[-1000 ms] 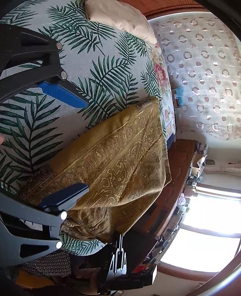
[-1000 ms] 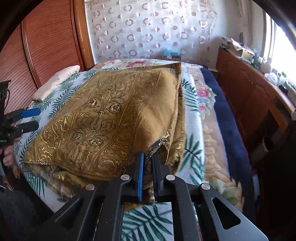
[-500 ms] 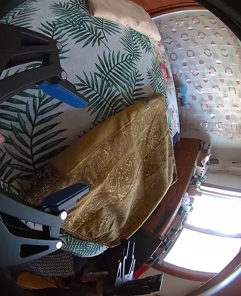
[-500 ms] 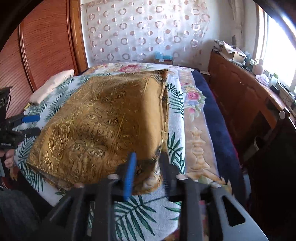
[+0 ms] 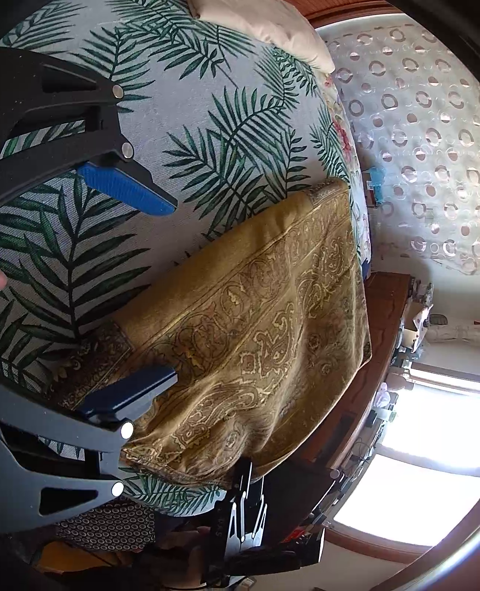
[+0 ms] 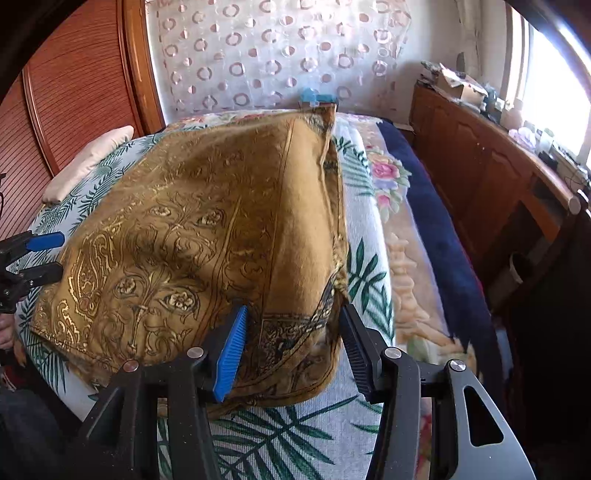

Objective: Fold small clothes
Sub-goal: 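Press the folded garment edge flat with the right tool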

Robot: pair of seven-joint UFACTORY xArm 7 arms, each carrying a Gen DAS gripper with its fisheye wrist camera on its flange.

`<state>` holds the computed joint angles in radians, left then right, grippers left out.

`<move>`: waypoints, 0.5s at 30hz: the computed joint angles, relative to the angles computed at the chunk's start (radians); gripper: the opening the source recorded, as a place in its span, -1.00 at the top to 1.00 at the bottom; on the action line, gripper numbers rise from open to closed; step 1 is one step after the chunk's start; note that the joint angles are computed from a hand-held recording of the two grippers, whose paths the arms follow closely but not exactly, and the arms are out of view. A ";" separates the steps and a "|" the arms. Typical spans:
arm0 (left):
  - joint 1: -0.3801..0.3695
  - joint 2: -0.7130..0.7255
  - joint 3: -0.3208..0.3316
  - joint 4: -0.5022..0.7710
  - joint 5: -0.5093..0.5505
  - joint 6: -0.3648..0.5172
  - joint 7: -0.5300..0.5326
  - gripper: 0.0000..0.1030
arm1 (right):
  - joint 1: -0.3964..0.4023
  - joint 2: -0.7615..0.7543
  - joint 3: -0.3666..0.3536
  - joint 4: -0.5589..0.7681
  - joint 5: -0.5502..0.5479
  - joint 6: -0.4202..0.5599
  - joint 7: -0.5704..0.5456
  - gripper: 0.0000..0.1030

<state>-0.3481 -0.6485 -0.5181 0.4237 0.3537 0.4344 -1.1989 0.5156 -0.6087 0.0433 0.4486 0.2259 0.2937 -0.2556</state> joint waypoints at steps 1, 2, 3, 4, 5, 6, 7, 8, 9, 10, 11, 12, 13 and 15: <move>-0.007 0.003 0.007 -0.004 -0.006 -0.006 0.003 -0.63 | 0.005 0.000 -0.004 -0.003 0.004 -0.002 -0.001 -0.02; -0.015 0.007 0.017 -0.008 -0.013 -0.015 0.009 -0.63 | 0.006 0.000 -0.008 -0.001 0.005 -0.001 -0.005 -0.02; -0.025 0.011 0.028 -0.014 -0.023 -0.026 0.016 -0.63 | 0.004 -0.002 -0.008 0.000 0.004 0.002 -0.005 -0.02; -0.034 0.013 0.037 -0.019 -0.035 -0.036 0.019 -0.63 | 0.002 -0.003 -0.008 -0.001 0.003 0.003 -0.006 -0.02; -0.033 0.007 0.033 -0.022 -0.037 -0.040 0.016 -0.63 | 0.000 -0.004 -0.009 -0.003 0.004 0.005 -0.005 -0.02; -0.038 0.003 0.037 -0.028 -0.042 -0.053 0.020 -0.62 | -0.001 -0.006 -0.011 -0.002 0.006 0.010 -0.005 -0.02; -0.046 0.004 0.046 -0.035 -0.047 -0.075 0.031 -0.52 | -0.002 -0.011 -0.012 -0.004 0.006 0.013 -0.005 -0.02; -0.058 0.005 0.056 -0.043 -0.058 -0.101 0.043 -0.48 | -0.002 -0.015 -0.012 -0.006 0.008 0.016 -0.005 -0.02; -0.058 0.009 0.055 -0.042 -0.063 -0.110 0.048 -0.40 | -0.002 -0.018 -0.013 -0.007 0.009 0.019 -0.005 -0.02; -0.057 0.009 0.046 -0.040 -0.066 -0.112 0.051 -0.31 | 0.001 -0.021 -0.013 -0.008 0.013 0.020 -0.005 -0.02; -0.056 0.011 0.043 -0.039 -0.068 -0.113 0.056 -0.26 | 0.015 -0.029 -0.025 -0.015 0.023 0.020 -0.014 -0.02; -0.057 0.013 0.040 -0.037 -0.072 -0.112 0.060 -0.16 | 0.023 -0.034 -0.033 -0.017 0.030 0.023 -0.022 -0.02; -0.062 0.016 0.040 -0.036 -0.077 -0.108 0.067 -0.07 | 0.017 -0.039 -0.025 -0.020 0.029 0.026 -0.018 -0.02; -0.059 0.010 0.028 -0.037 -0.078 -0.100 0.066 0.00 | 0.010 -0.050 -0.013 -0.026 0.023 0.032 -0.012 -0.02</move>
<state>-0.4069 -0.6387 -0.4897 0.3871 0.2754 0.3348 -1.1332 0.5256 -0.6583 0.0303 0.4230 0.2485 0.3257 -0.2676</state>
